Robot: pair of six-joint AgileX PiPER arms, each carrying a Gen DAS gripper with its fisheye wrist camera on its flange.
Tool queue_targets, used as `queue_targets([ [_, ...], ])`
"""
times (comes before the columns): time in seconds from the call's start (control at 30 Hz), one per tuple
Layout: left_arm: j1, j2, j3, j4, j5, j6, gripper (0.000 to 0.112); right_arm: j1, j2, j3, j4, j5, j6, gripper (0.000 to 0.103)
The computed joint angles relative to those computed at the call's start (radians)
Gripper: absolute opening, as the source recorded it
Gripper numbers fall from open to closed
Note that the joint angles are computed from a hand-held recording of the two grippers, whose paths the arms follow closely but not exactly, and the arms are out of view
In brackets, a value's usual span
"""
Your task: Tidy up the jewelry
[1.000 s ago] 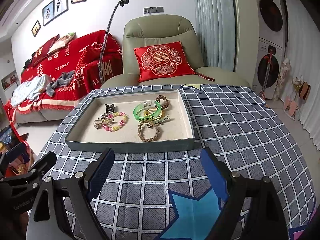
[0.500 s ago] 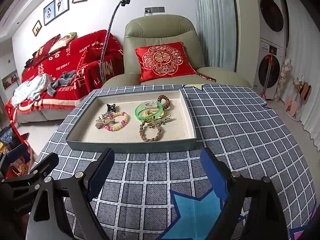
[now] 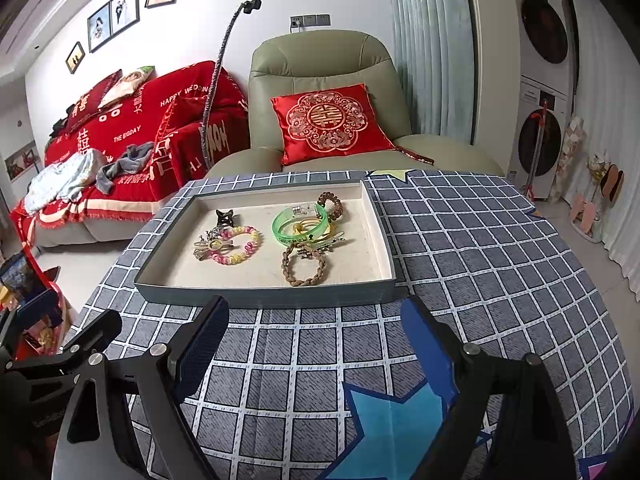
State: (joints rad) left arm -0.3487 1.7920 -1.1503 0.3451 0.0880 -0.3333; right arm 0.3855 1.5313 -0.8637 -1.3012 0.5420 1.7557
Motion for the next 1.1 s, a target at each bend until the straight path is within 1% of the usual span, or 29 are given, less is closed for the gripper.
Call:
queue_targets([
  [0.27,0.001,-0.001,0.002,-0.019,-0.002,0.019,0.103,-0.001,-0.001,-0.005,0.009,-0.005,-0.011,0.09],
  [0.37,0.0,0.0,0.001,0.001,-0.001,0.0,0.103,-0.001,0.0,-0.011,0.019,-0.008,-0.019,0.09],
  [0.67,-0.001,-0.001,0.001,-0.006,0.001,0.007,0.103,-0.002,0.001,-0.012,0.017,-0.008,-0.018,0.09],
  [0.77,0.002,-0.002,0.001,-0.038,0.001,0.039,0.103,-0.002,-0.002,-0.011,0.016,-0.007,-0.018,0.09],
  [0.87,0.002,-0.002,0.002,-0.036,0.0,0.039,0.103,0.001,-0.006,-0.013,0.021,-0.004,-0.023,0.09],
  [0.97,0.001,-0.002,0.001,-0.011,0.003,0.012,0.103,-0.004,-0.012,-0.01,0.023,-0.007,-0.028,0.09],
  [1.1,-0.001,-0.004,0.003,0.059,0.002,-0.06,0.103,-0.003,-0.012,-0.011,0.024,-0.007,-0.03,0.09],
])
